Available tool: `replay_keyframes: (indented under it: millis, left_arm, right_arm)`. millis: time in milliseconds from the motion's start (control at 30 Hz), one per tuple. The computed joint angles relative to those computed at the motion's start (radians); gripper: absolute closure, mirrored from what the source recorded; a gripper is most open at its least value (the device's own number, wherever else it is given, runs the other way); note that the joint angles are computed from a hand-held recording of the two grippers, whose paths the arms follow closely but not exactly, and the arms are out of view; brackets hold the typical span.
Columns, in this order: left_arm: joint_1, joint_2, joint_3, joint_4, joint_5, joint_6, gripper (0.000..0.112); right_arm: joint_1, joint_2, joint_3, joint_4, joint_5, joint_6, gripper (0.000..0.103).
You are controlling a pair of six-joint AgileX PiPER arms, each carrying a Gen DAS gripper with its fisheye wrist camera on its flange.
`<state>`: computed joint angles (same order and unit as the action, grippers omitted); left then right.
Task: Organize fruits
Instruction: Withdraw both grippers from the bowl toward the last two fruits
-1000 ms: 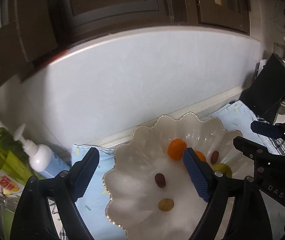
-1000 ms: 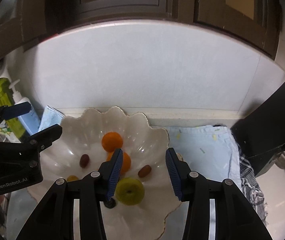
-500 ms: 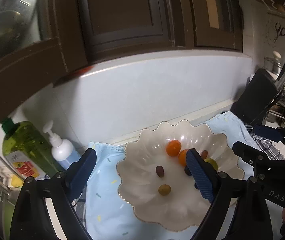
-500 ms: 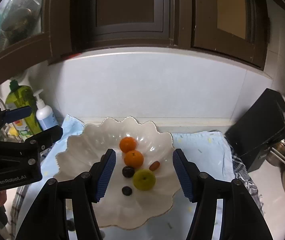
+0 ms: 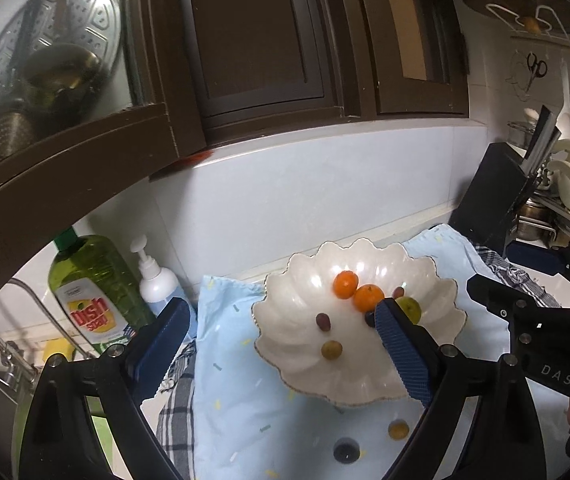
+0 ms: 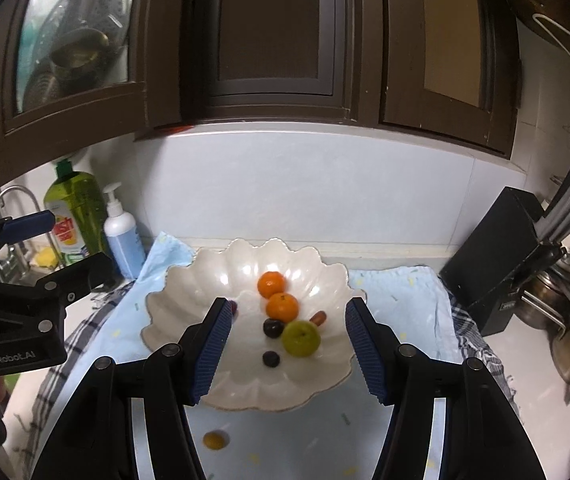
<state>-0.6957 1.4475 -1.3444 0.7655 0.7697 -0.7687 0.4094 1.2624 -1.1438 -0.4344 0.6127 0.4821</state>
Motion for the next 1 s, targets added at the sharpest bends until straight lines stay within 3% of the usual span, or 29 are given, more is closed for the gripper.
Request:
replay_keyframes:
  millis: [433, 1000]
  left_arm:
    - [-0.099, -0.159, 0.207, 0.107, 0.040, -0.143, 0.018]
    - [-0.097, -0.237, 0.444, 0.086, -0.078, -0.192, 0.022]
  right_arm:
    - [0.200, -0.135, 0.156, -0.253, 0.038, 0.267, 0.043]
    - [0.281, -0.135, 0.284, -0.228, 0.029, 0.322, 0.043]
